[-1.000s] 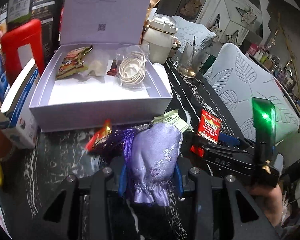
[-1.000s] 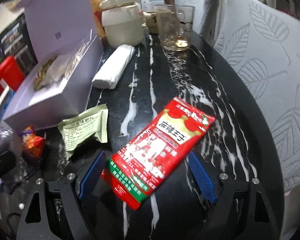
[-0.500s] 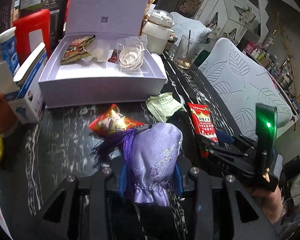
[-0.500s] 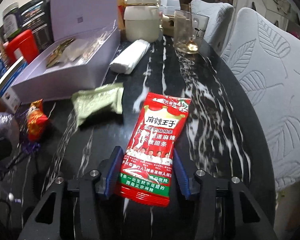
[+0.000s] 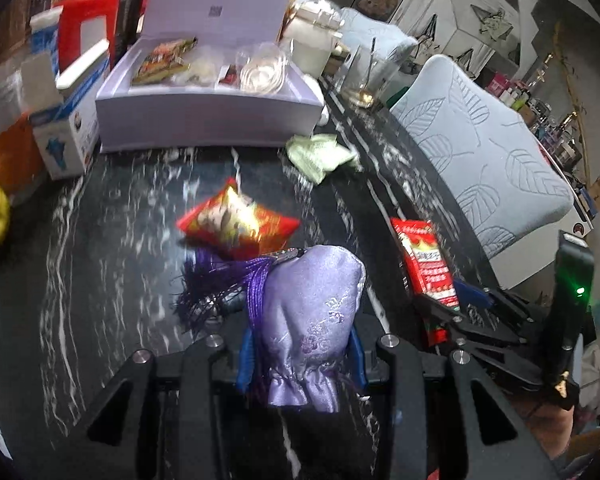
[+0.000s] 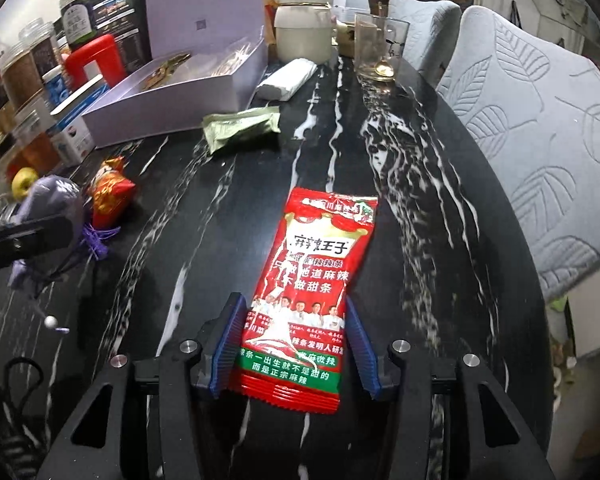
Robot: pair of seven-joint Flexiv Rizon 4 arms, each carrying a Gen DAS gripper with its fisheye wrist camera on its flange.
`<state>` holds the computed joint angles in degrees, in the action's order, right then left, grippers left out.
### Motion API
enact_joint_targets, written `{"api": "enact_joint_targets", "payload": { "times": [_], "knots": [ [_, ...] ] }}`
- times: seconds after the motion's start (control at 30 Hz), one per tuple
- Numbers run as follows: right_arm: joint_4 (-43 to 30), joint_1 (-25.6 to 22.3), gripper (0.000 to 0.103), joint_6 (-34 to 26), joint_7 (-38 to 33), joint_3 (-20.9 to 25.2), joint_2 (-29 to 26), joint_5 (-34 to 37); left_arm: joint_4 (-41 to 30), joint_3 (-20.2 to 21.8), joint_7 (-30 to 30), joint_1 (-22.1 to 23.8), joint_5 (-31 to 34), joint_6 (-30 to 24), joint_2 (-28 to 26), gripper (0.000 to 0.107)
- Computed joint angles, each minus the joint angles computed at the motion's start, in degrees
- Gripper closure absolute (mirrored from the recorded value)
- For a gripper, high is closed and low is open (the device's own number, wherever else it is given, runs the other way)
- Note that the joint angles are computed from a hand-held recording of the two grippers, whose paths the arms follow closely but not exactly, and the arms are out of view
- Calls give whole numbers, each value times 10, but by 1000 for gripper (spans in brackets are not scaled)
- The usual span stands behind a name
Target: Organize soft objects
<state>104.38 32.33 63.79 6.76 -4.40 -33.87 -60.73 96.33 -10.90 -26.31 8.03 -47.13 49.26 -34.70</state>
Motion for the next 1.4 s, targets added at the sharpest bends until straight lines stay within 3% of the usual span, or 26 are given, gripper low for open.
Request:
{"api": "enact_joint_targets", "payload": {
  "times": [0.1, 0.23, 0.37, 0.8, 0.97, 1.03, 1.1, 1.17, 1.37, 1.4],
  "knots": [
    [1, 3, 50, -10, 2, 3, 1, 4, -8, 13, -35, -4, 21, -20, -9, 70],
    [-3, 1, 40, -9, 2, 4, -1, 11, -16, 15, -65, 1, 28, -39, -16, 68],
    [-8, 1, 28, -5, 6, 1, -6, 12, -7, 8, -54, 5, 20, -31, -14, 67],
    [-30, 10, 20, -37, -5, -3, -20, 25, -3, 21, -58, -10, 61, -8, -6, 66],
    [-30, 10, 20, -39, -6, -2, -20, 27, 15, 25, -47, -23, 91, 52, 1, 65],
    [-31, 9, 20, -40, -8, -1, -20, 29, 22, 32, -51, -33, 111, 88, 2, 55],
    [-31, 9, 20, -41, -10, 0, -20, 31, 25, 39, -66, -41, 135, 117, -1, 22],
    [-32, 10, 20, -41, -11, -1, -20, 32, 29, 40, -75, -42, 154, 146, -6, 13],
    [-31, 12, 19, -39, -7, -4, -20, 26, 53, -20, -38, 3, 129, 198, -8, 13],
    [-29, 12, 19, -38, -5, -4, -20, 24, 62, -39, -21, 15, 112, 210, -7, 23]
  ]
}}
